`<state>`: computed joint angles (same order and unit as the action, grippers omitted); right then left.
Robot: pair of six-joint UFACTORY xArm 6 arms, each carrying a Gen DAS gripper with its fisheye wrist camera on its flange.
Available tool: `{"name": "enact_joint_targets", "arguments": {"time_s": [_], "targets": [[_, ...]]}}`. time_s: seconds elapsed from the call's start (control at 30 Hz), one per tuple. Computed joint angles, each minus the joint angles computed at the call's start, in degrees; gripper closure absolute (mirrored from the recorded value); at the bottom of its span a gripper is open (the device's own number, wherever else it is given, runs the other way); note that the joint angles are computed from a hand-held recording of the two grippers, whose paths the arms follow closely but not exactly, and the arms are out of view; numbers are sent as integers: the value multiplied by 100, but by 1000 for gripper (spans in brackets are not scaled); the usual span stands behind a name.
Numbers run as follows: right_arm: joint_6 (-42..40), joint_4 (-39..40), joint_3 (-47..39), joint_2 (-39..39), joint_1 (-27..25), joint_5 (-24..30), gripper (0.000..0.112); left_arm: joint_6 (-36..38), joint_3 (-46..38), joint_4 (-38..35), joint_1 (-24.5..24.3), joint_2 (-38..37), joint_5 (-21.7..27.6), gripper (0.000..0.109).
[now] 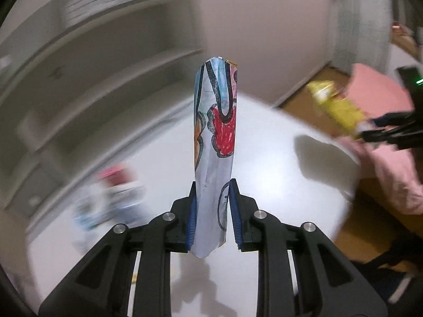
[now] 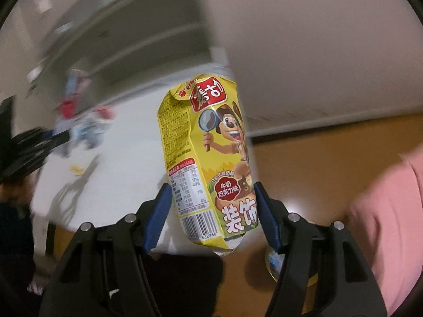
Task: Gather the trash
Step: 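Carry the snack bag and printed paper to the bin and open both tools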
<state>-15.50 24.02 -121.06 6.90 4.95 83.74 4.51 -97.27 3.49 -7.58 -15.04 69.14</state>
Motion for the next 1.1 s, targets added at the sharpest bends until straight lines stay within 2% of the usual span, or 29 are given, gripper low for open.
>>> {"name": "enact_joint_targets", "arguments": {"time_s": [0.13, 0.3, 0.43, 0.6, 0.77, 0.9, 1.1], "targets": [[245, -325, 1555, -783, -749, -522, 51, -116, -167, -304, -996, 527, -240, 87], [275, -548, 2655, -1209, -1483, -788, 51, -202, -653, -650, -1938, 1378, -394, 87], [297, -618, 3154, -1170, -1934, -911, 51, -251, -928, -759, -2390, 1998, -414, 87], [300, -624, 3563, -902, -2213, -936, 51, -275, -1155, -893, -2574, 2663, -188, 87], [331, -713, 3924, -652, -2222, -1025, 51, -452, -1440, -923, -2514, 3228, 61, 87], [315, -724, 4130, -556, -2165, -1049, 51, -563, -1995, -823, -2537, 3743, 306, 87], [270, -562, 4177, -495, -2211, -1112, 49, -692, -1829, -738, -2688, 3808, 222, 87]]}}
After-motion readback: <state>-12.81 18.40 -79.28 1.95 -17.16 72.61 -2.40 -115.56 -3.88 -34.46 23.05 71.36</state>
